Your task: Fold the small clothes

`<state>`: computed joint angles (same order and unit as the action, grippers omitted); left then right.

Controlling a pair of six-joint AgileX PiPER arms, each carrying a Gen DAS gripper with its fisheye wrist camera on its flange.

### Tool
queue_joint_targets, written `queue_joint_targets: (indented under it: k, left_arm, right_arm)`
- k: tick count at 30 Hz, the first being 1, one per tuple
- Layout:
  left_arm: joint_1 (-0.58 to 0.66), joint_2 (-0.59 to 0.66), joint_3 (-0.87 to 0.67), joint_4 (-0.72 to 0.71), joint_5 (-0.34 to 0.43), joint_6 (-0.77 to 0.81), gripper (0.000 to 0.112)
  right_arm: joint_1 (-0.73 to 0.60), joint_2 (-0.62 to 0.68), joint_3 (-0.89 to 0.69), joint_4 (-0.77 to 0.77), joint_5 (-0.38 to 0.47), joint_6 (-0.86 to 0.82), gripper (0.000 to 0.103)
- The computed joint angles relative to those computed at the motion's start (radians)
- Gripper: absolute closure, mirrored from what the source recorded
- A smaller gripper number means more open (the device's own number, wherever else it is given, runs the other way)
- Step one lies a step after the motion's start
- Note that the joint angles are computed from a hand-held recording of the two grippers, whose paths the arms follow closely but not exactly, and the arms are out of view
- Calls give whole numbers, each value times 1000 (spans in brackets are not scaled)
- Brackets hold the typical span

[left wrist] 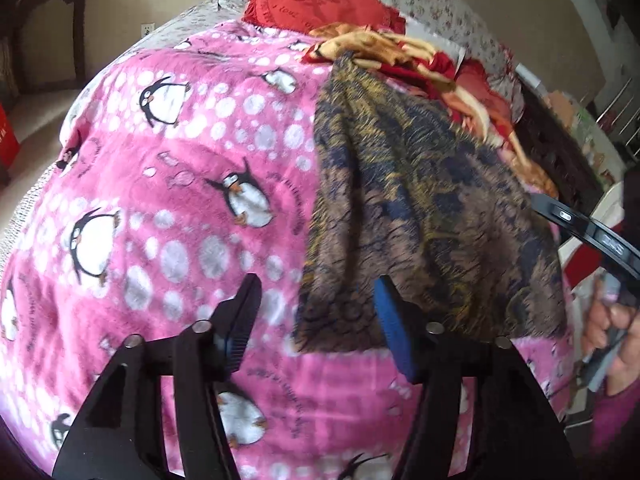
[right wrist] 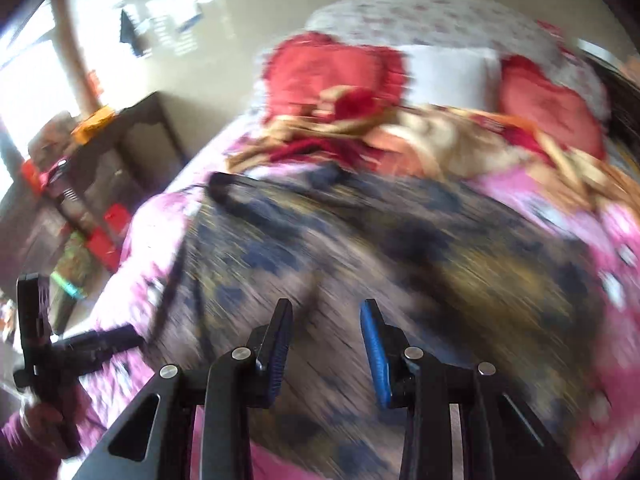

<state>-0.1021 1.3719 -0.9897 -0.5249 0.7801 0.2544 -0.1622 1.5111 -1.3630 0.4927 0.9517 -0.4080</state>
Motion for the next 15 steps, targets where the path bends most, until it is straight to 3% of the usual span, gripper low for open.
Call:
queue_joint_targets:
  k: [4,6,10,13,15]
  left_arm:
    - [-42,56,-30,20,-17,-31,52]
    - [-64,82,-35,42,-33,-46,52]
    - [-102,108,-29,94,-81,-73,52]
    - [-104,115,-36,96,-83,-64,52]
    - [-81,120,-38,46,-79,-35,52]
  right_arm:
    - [147,194,-197,-34,-27,96,70]
    - [206,283,-297,-122,-37,158,70]
    - [278,504,-540,-285,26,262,70]
    - [301,571,-609,-350,2,315,70]
    - [319,593,-669,-395,34,346,70]
